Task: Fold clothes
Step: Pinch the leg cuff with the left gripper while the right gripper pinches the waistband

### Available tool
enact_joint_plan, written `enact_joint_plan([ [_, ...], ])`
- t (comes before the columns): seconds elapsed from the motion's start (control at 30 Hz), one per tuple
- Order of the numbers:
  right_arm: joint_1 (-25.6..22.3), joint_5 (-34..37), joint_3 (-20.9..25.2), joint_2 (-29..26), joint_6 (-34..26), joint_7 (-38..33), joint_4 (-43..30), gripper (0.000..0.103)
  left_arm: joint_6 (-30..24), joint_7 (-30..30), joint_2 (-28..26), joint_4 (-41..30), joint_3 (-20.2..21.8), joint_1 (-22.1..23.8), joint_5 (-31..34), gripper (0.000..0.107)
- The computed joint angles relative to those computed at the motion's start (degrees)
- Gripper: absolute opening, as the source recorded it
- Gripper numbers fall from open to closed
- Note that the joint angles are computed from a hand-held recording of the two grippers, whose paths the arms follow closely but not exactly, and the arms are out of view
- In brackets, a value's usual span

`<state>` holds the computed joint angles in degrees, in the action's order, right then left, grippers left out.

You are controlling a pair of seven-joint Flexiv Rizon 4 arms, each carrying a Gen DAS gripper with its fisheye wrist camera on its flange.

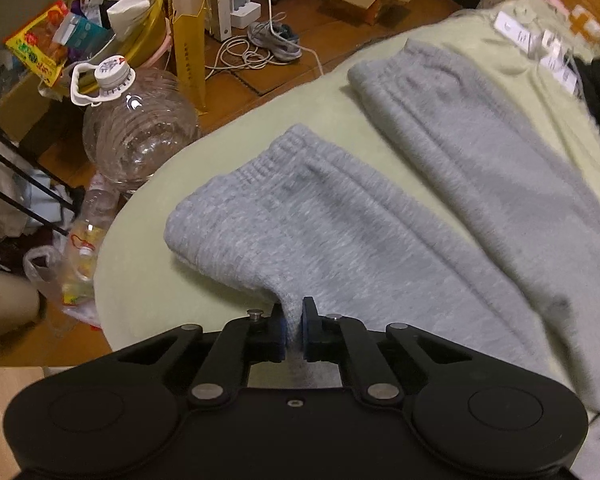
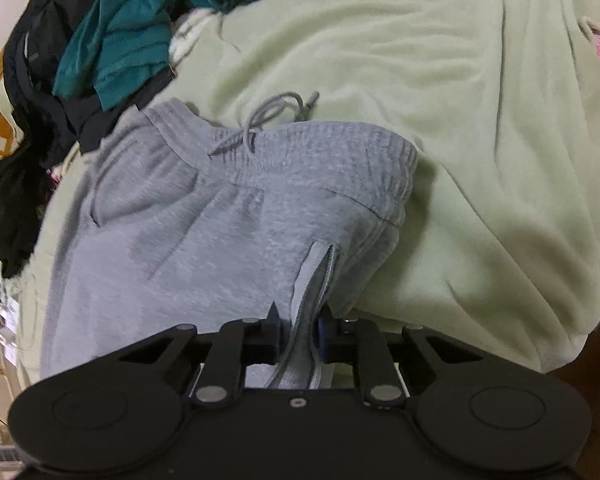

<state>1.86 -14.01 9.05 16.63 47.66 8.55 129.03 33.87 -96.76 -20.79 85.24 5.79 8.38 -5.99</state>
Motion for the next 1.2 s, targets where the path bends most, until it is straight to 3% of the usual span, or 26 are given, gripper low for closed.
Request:
enact_joint_plan([
  [0.3, -0.49, -3.60, -0.31, -1.86, -2.16, 1.11, -5.86, 0.012, 0.70, 8.02, -1.98, -4.70, -2.94, 2.24, -8.11, 0.007],
  [0.5, -1.35, -7.78, -0.73, -4.45, -0.92, 5.93, -9.16, 0.012, 1.74, 7.59, -5.11, -10.32, -4.06, 2.50, -11.87, 0.007],
  [0.67, -0.66, -6.53, -3.59, -9.67, -0.11, 0.59, -14.69, 0.012, -0.24, 3.94, -9.01, -18.20, -4.20, 1.66, -11.53, 0.007],
  [0.97, -1.01, 2.70, -7.53, -21.74, 3.31, -14.58, -25.02, 0.012, -5.26, -7.69, -17.66, -34.74, -2.19, -3.08, -2.85, 0.007],
  [1.2, -0.51, 4.69, -8.81, -29.39, 1.57, -17.15, -32.19, 0.012, -13.88, -10.89, -27.13, -50.31, -2.39, -3.62, 0.51, 0.007],
])
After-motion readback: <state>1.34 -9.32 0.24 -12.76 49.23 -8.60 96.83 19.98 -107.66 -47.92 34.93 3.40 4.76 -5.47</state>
